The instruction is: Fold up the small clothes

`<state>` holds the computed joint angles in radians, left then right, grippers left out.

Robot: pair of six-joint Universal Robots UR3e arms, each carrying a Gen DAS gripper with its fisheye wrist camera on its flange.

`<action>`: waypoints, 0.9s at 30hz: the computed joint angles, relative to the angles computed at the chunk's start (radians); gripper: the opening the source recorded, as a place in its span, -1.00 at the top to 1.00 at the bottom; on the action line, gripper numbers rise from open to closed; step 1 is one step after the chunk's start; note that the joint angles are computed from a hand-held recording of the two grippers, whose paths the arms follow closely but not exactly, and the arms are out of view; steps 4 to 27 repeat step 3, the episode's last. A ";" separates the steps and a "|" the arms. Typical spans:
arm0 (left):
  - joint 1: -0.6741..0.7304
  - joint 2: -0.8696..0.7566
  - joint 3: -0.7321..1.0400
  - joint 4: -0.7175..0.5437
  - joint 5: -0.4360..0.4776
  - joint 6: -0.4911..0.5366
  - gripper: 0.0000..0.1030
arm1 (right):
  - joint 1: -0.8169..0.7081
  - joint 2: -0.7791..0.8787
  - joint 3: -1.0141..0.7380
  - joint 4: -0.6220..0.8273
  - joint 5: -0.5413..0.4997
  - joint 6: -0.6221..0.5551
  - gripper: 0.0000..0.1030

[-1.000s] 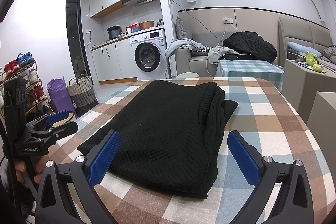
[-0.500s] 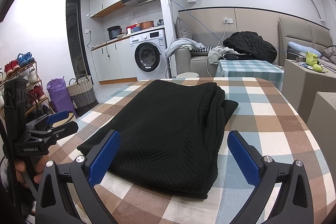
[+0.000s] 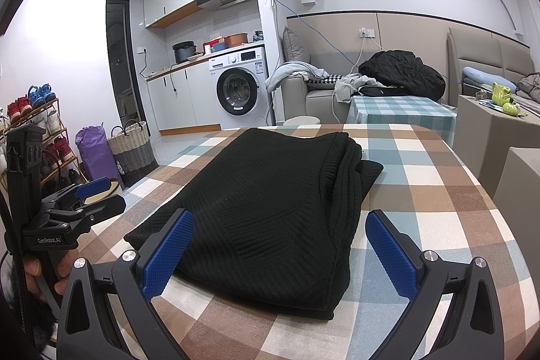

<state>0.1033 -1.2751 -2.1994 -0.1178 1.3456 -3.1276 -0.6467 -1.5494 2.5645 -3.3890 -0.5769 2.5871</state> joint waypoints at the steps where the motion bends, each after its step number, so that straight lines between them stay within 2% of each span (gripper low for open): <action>1: -0.002 0.000 -0.003 0.006 0.000 0.000 -0.98 | 0.000 0.000 0.000 0.000 0.000 0.000 -1.00; 27: -0.002 0.000 -0.003 0.005 0.001 0.000 -0.98 | 0.001 0.001 -0.001 0.000 -0.001 0.000 -1.00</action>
